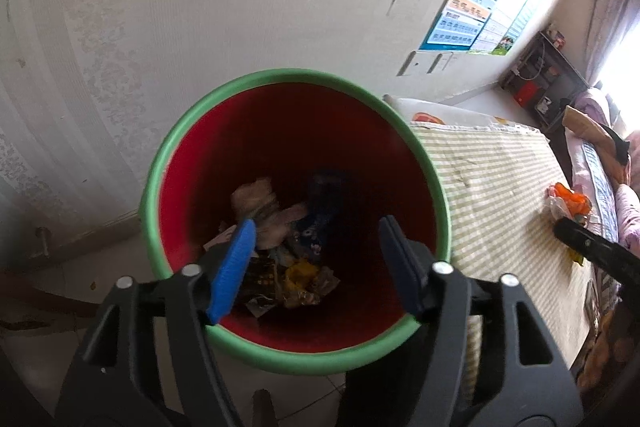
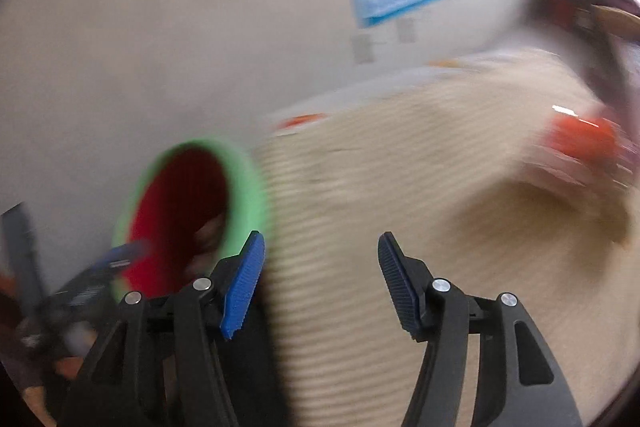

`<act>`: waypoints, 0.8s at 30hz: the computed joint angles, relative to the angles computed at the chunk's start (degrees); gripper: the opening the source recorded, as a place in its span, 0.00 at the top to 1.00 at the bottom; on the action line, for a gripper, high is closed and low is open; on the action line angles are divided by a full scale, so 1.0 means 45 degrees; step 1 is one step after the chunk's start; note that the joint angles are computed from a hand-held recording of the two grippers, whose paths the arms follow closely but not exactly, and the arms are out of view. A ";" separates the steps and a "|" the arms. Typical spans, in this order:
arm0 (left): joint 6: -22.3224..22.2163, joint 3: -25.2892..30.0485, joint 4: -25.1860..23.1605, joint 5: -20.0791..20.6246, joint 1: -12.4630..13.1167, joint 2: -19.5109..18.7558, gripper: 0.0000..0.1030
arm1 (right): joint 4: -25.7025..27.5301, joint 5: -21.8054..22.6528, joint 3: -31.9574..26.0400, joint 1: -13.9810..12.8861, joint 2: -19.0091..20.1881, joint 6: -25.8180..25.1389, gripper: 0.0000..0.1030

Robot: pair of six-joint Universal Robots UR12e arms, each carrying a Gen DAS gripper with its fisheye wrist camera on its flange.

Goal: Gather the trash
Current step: 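Carry both wrappers to the red bucket and release them, then grasp the orange snack bag with the right gripper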

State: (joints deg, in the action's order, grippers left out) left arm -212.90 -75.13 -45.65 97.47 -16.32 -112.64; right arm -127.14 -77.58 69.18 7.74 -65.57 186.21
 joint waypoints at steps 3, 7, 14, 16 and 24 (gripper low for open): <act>0.0168 0.0152 -0.0036 -0.0008 -0.0084 -0.0102 0.31 | -0.0332 -0.1877 0.0557 -0.0555 -0.0291 0.0693 0.44; 0.0387 0.0472 -0.0304 0.0084 -0.0212 -0.0275 0.29 | -0.0408 -0.3672 0.0881 -0.1389 -0.0431 0.1713 0.43; 0.1001 0.1305 -0.0747 0.0144 -0.0589 -0.0694 0.29 | -0.0385 -0.3430 -0.0086 -0.2211 0.0239 0.1901 0.39; 0.1252 0.1533 -0.0867 0.0112 -0.0712 -0.0802 0.29 | -0.0257 -0.3075 -0.0676 -0.2258 0.0674 0.1497 0.38; 0.1839 0.2117 -0.1458 0.0025 -0.1043 -0.1103 0.29 | 0.0657 -0.2073 -0.1331 -0.2447 0.1316 0.0877 0.46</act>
